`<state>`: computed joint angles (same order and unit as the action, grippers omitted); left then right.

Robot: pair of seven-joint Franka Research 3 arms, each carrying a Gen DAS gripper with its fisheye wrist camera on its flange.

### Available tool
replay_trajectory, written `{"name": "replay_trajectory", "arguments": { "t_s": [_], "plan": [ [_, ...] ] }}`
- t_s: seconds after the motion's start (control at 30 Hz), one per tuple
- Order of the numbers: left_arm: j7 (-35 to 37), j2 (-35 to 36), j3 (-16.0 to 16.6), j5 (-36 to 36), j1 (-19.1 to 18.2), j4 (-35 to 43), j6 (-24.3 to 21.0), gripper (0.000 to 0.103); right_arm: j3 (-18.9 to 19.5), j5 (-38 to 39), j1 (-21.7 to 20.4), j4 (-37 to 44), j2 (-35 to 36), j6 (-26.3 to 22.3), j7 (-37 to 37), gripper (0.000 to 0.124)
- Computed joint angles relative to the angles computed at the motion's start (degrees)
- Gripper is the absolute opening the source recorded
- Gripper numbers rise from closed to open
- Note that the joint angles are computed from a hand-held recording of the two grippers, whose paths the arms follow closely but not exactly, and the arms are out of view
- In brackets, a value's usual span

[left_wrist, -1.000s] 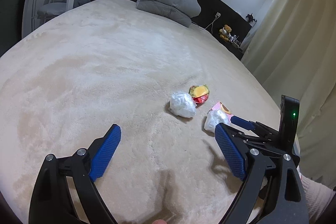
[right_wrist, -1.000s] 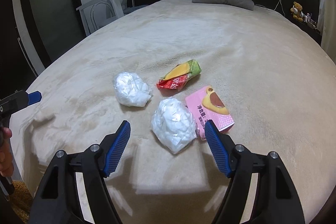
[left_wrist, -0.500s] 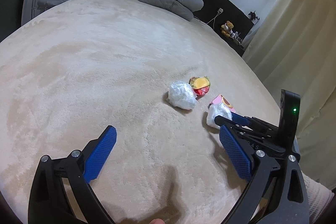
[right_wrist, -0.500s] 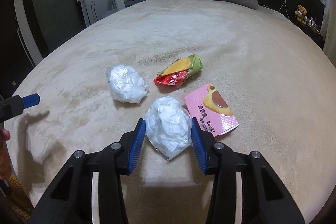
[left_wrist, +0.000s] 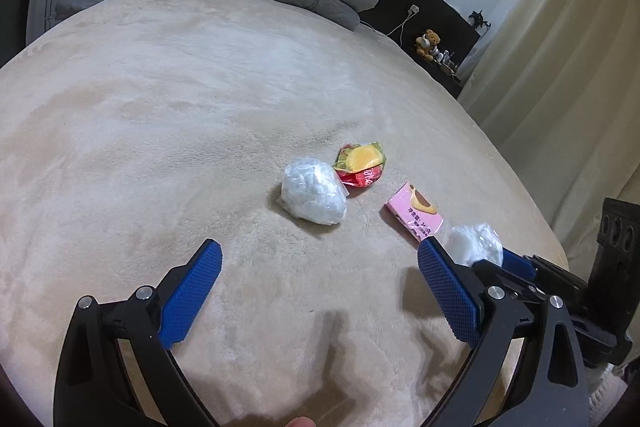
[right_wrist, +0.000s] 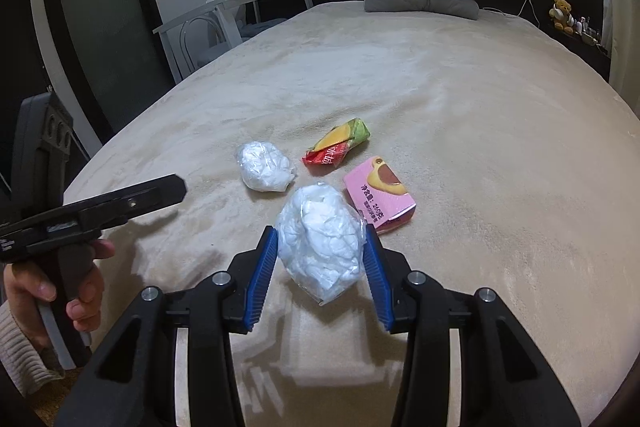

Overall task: Collect trash
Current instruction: 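Grasp a white plastic bag with the right tool while the left tool grasps the other white bag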

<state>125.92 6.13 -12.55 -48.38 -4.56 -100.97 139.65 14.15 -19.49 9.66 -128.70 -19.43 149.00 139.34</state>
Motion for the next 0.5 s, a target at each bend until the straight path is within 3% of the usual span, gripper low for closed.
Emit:
{"name": "replay_trajectory", "arguments": {
  "t_s": [0.13,0.33,0.43,0.5],
  "plan": [
    [-1.87,3.72,-0.89,1.99,-0.63,3.13,-0.17,0.096,-0.30,1.60,0.17,-1.44,-2.52,-1.10,0.23,0.044],
    [-4.69,8.24,-2.89,8.45,-1.26,6.83,3.72,0.096,-0.03,4.05,0.23,-3.93,-6.16,-1.92,-1.21,0.044],
    [-13.18,11.91,-2.18,16.62,-2.81,11.45,3.14,0.094,0.22,5.14,-0.18,-4.96,-7.66,-2.37,-1.86,0.044],
    [-14.52,13.63,-3.54,17.80,-2.27,13.59,3.49,0.093,0.06,6.28,-0.28,-5.58,-8.40,-2.83,-2.34,0.044]
  ]
}}
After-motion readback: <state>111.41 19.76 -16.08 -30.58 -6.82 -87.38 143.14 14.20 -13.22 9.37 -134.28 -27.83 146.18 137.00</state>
